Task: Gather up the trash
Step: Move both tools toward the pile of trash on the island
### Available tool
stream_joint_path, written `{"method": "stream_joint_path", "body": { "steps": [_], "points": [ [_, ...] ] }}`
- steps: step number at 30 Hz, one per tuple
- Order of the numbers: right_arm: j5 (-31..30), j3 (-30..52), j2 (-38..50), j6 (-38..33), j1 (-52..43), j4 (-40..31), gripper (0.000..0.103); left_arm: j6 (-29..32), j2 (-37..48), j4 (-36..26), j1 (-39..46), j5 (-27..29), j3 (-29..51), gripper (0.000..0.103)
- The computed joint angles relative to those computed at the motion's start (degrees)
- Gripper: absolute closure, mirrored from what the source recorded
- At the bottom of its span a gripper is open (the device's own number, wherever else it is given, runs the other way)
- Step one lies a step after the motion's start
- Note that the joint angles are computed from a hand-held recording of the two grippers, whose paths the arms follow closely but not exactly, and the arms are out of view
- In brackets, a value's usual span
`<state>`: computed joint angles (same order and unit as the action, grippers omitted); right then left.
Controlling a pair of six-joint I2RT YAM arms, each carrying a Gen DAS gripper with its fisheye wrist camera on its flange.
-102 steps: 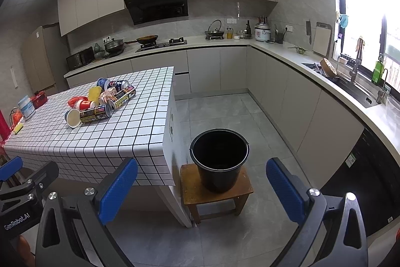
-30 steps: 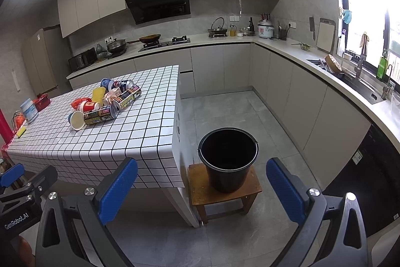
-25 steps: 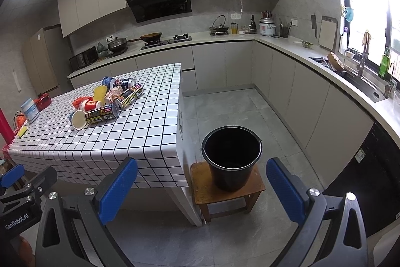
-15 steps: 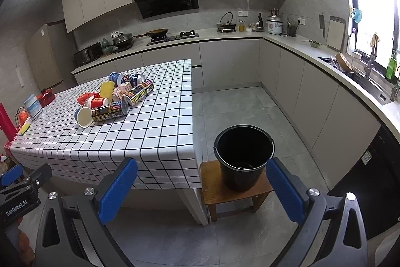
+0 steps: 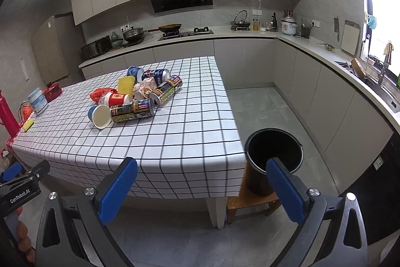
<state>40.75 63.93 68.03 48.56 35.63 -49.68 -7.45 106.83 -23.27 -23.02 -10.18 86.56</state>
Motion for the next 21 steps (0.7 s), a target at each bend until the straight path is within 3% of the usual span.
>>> {"method": "stream_joint_path", "body": {
  "steps": [5,11,16,21],
  "points": [
    [0.6,5.23,8.01,0.33,1.4,2.2,0.0,2.59,3.72,-0.1,3.16,1.85,3.84,0.0],
    [-2.92,8.63,13.79,-3.91,-1.28,6.3,0.0,2.46,9.66,-2.95,5.57,3.2,11.55,0.0],
    [-7.57,10.73,18.79,-10.46,-6.08,13.57,0.0,2.74,17.1,-6.21,6.89,2.64,21.78,0.0],
    [-14.05,14.1,24.58,-15.19,-11.29,19.9,0.0,4.22,26.96,-14.03,7.28,0.47,38.35,0.0]
  ]
}}
